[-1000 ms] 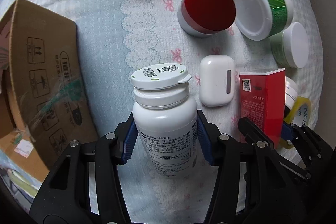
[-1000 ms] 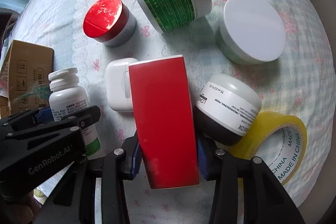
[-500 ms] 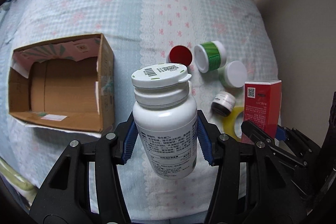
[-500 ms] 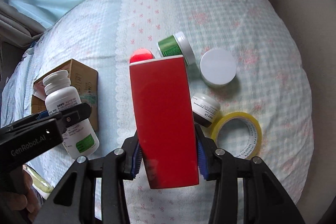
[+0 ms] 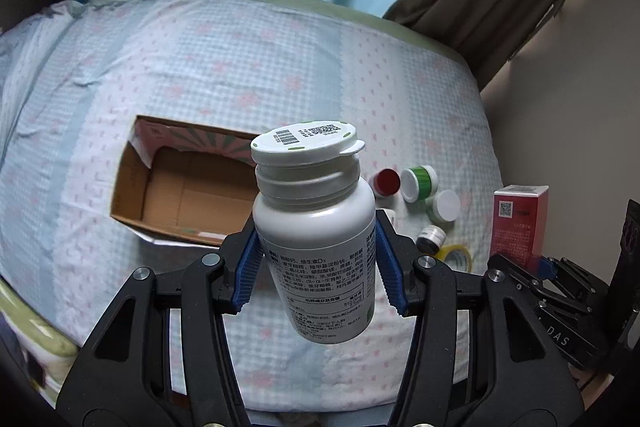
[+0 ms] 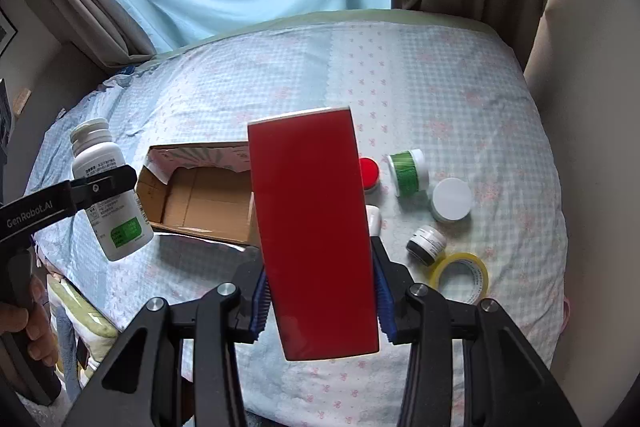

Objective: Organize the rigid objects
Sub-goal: 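Carry bottle and red box into the cardboard box and open both tools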

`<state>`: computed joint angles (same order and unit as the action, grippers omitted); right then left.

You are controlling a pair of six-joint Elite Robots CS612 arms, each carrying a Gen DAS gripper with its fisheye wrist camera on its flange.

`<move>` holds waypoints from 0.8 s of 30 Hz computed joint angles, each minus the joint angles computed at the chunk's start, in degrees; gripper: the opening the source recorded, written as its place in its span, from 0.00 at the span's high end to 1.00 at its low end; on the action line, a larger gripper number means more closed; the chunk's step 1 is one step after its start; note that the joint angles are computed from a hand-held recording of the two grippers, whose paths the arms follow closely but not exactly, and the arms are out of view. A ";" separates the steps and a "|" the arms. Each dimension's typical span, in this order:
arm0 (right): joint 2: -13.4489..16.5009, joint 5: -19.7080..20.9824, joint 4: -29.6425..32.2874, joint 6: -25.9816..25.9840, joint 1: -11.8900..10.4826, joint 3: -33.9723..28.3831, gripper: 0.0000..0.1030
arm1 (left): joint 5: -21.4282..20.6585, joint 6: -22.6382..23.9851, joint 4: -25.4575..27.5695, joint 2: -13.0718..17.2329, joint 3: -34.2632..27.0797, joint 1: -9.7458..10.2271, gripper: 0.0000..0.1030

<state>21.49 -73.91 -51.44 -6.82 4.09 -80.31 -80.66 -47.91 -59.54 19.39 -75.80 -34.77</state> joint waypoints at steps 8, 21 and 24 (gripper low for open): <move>-1.94 0.29 -4.81 7.92 5.55 2.52 0.63 | -4.80 7.47 3.73 2.71 -7.11 5.39 0.53; -4.18 -1.02 -11.26 15.06 13.67 16.14 0.63 | -10.83 18.95 9.50 5.19 -5.79 13.07 0.53; -4.94 -1.66 -11.39 12.64 14.46 20.11 0.63 | -12.28 20.37 9.42 5.46 -3.37 13.79 0.53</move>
<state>16.55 -75.57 -62.82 5.82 18.55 -60.19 -92.94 -27.54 -50.12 24.85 -79.17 -20.99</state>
